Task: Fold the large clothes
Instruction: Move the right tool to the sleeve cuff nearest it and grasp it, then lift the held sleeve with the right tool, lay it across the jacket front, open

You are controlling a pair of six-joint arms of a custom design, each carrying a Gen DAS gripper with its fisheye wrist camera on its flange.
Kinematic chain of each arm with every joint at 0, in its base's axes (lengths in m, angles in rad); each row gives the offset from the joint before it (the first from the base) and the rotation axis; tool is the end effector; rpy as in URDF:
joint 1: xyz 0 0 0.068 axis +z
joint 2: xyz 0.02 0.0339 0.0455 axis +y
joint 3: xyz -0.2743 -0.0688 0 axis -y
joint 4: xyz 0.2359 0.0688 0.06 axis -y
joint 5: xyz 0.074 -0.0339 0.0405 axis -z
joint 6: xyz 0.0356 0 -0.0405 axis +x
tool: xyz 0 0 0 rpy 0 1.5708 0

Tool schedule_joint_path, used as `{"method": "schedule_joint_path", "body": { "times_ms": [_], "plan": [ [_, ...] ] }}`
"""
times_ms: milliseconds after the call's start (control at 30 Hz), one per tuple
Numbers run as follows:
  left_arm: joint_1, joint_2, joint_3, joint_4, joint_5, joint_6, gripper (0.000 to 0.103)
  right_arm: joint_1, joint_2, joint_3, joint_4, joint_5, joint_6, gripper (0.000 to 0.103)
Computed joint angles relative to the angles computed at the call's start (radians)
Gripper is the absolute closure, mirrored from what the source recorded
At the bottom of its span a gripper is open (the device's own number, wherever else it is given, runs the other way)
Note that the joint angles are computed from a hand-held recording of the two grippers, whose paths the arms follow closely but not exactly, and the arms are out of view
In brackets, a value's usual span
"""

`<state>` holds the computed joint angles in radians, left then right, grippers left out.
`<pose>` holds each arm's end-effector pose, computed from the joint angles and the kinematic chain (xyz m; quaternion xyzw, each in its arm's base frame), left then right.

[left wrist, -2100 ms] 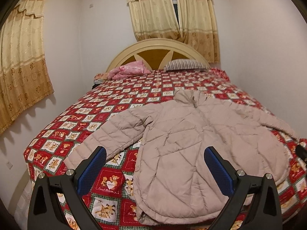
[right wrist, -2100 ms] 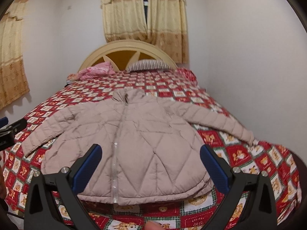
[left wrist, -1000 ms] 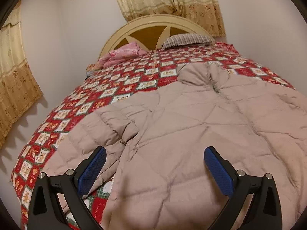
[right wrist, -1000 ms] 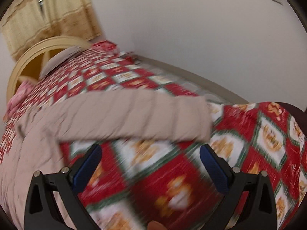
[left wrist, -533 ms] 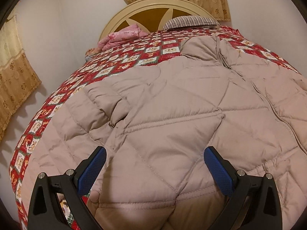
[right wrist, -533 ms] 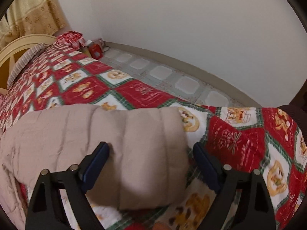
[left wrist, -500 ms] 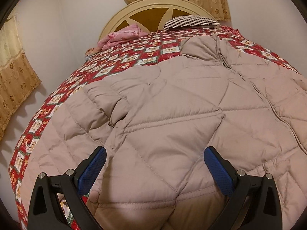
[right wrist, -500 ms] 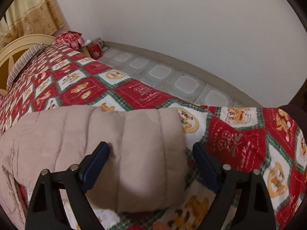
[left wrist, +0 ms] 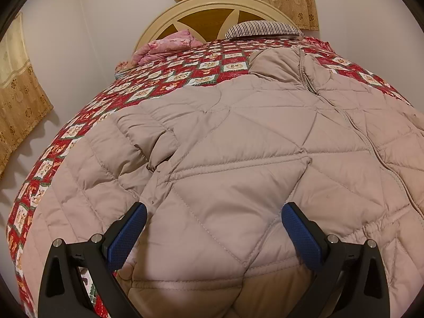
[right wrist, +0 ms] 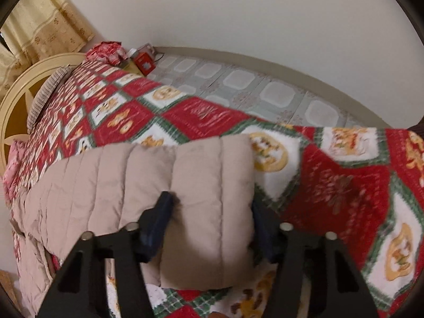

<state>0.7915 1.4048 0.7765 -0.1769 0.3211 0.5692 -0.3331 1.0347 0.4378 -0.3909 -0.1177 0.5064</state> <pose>0.2016 0.1881 0.2162 -0.0422 0.9167 0.1167 0.3799 0.1610 -0.0513 0.1751 0.3742 0.8800 0.0810 0.2809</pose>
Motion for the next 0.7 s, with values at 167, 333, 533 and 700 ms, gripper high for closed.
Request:
{"method": "schedule_joint_path", "body": {
  "times_ms": [167,333,533,700],
  "plan": [
    [0.009,0.007,0.009,-0.006,0.011,0.004,0.001,0.015,-0.032,0.025,-0.019,-0.006,-0.021,0.088],
    [0.011,0.008,0.009,-0.006,0.011,0.005,0.001,0.152,-0.129,0.124,-0.114,0.158,0.009,0.089],
    [0.014,0.017,0.017,-0.013,0.021,0.001,0.001,0.414,-0.143,0.32,-0.211,0.412,0.052,0.09],
    [0.021,0.021,0.022,-0.022,0.03,0.003,0.001,0.711,-0.044,0.509,-0.254,0.667,0.079,0.09]
  ]
}}
